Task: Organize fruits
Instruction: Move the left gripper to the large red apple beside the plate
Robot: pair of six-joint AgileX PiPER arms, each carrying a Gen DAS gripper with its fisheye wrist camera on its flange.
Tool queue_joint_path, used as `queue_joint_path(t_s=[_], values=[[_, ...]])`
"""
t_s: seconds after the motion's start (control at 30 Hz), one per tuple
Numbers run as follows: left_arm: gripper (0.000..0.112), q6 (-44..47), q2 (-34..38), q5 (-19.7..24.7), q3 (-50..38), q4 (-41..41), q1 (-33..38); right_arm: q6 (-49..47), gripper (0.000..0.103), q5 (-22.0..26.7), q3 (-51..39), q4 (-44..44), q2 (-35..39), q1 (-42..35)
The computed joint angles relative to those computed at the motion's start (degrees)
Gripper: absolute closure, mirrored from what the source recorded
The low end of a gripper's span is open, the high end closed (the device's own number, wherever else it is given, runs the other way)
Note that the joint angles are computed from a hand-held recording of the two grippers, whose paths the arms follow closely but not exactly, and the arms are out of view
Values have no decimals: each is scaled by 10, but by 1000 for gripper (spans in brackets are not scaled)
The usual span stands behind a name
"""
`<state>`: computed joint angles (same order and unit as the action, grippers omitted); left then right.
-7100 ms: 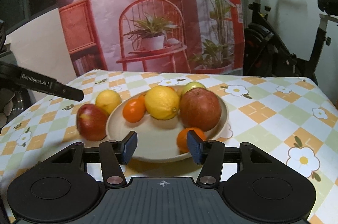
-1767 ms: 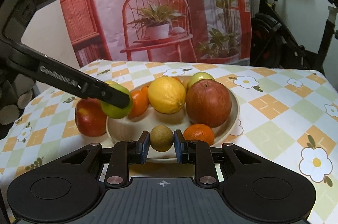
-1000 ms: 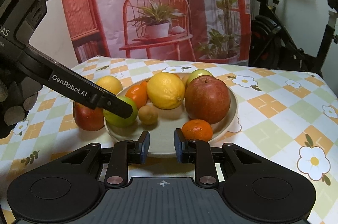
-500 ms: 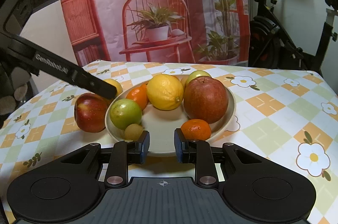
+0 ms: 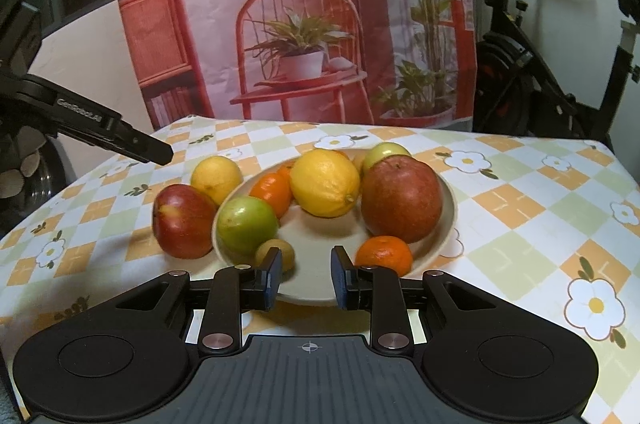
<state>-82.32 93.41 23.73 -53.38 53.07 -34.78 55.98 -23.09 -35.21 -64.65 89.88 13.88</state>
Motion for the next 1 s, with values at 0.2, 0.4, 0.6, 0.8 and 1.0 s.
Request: queue_joint_path(t_s=[0.2,0.4,0.6,0.8,1.0], values=[[64,-2,6,-54,17,-9,20,19,78,32,11,-6,-24,32],[55,-41,15,-104,36,22,27,43,78,60,11,-20,-36,48],[49,-81,16,-140,57,58,38,60,74,74,7,-35,-40,61],[54,-82,21,-173,59,68,54,87,73,90,0,-61,-41,83],[65,21,22,-218,66,-20,74,163,73,121,-29,-147,-27,126]])
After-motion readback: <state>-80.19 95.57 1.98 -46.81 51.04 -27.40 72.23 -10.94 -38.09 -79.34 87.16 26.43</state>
